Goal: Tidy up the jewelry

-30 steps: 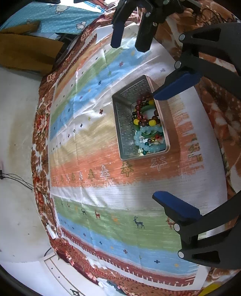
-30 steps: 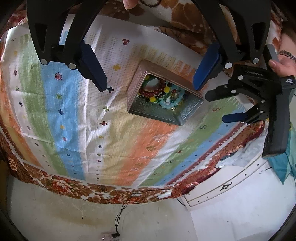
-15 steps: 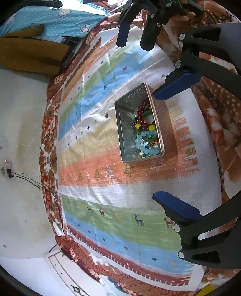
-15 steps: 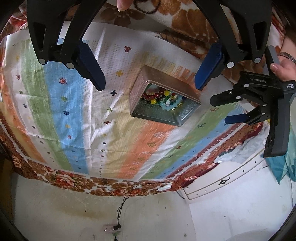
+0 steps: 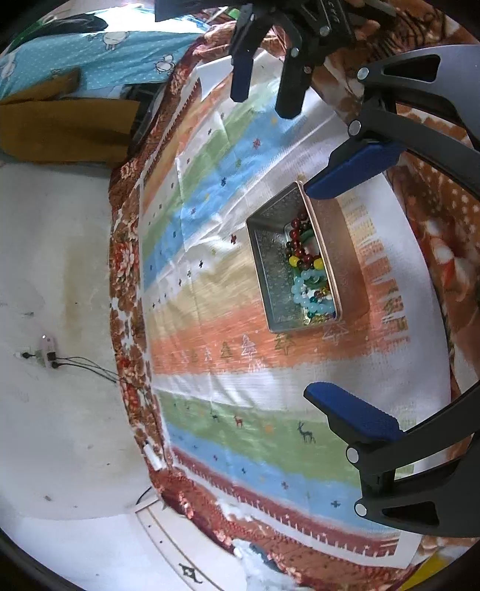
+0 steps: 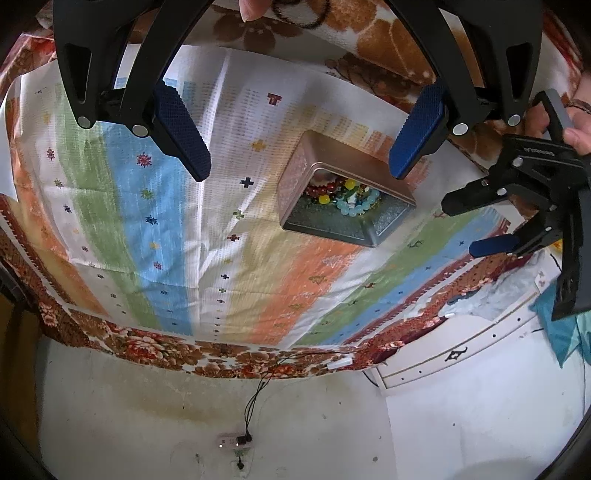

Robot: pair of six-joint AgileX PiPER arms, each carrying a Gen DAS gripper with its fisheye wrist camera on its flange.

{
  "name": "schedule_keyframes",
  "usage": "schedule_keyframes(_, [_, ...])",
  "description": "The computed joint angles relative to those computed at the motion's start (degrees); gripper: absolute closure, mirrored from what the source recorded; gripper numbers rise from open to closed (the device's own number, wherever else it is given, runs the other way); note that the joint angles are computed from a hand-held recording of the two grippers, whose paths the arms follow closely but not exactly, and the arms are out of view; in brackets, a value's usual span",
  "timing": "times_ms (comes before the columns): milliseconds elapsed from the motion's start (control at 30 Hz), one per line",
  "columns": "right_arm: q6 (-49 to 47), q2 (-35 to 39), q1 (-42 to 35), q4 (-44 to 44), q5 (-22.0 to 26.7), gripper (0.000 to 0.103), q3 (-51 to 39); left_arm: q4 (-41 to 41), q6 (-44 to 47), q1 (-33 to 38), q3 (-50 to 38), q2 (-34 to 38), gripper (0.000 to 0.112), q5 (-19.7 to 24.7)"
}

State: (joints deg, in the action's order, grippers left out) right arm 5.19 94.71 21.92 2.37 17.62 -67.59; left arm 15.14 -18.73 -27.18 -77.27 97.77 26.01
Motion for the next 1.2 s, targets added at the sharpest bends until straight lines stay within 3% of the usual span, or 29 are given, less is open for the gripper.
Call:
schedule_keyframes(467, [1.8, -1.4, 0.0, -0.8, -2.8, 0.005, 2.6, 1.7, -3.3, 1.0, 0.5, 0.1, 0.015, -1.2])
schedule_keyframes(600, [3.4, -1.1, 0.1, -2.3, -2.2, 0.005, 2.3, -6.2, 3.7, 2.4, 1.3, -0.8, 0.015, -2.9])
schedule_keyframes(700, [2.8, -0.9, 0.1, -1.9, -2.1, 0.005, 2.2, -7.8, 5.1, 2.8, 1.9, -1.1, 0.015, -3.9])
schedule_keyframes(1000, [3.3, -0.3, 0.3, -3.0, -1.1, 0.005, 1.4, 1.5, -2.5, 1.0, 2.9, -1.3, 0.015, -5.0])
schedule_keyframes(1200, [3.8, -0.2, 0.5, -3.5, -1.1, 0.005, 1.4, -1.8, 0.4, 1.7, 2.3, -1.1, 0.015, -4.3])
